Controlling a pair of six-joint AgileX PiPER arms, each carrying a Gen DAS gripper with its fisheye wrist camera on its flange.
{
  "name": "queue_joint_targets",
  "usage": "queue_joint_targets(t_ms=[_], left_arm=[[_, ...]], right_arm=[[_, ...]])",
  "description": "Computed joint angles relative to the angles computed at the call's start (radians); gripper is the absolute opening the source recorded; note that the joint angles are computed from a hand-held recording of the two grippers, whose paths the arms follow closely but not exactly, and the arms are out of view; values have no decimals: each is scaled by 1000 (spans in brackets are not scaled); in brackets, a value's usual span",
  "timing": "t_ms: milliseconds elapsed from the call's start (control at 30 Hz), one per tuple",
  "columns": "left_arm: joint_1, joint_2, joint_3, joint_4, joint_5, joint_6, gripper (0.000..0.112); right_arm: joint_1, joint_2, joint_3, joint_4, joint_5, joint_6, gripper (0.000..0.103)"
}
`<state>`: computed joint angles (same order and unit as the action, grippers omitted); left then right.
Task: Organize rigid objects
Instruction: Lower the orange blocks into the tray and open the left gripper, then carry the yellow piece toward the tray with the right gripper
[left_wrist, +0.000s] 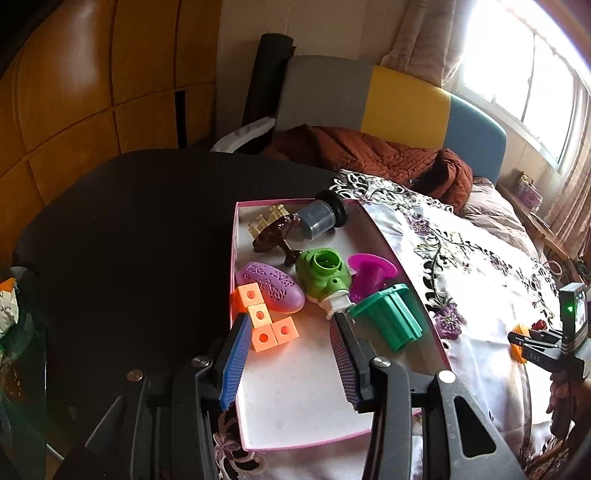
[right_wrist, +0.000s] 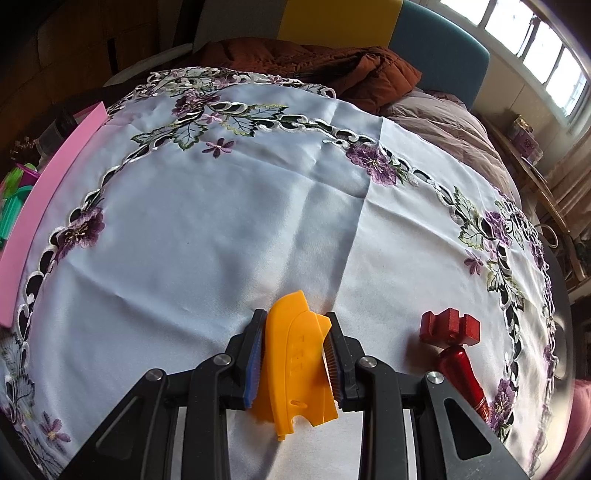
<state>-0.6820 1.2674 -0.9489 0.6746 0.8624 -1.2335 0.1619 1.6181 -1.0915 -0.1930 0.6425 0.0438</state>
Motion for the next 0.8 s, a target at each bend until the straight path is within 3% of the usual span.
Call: queue_joint_targets(t_ms=[300, 800], left_arm=[[-54, -35, 20, 28, 25, -36, 44], [-41, -82, 62, 27, 7, -48, 44]], right_arm=[[5, -3, 5, -15, -4, 20, 30], [11, 1, -14, -24, 26, 106, 30]])
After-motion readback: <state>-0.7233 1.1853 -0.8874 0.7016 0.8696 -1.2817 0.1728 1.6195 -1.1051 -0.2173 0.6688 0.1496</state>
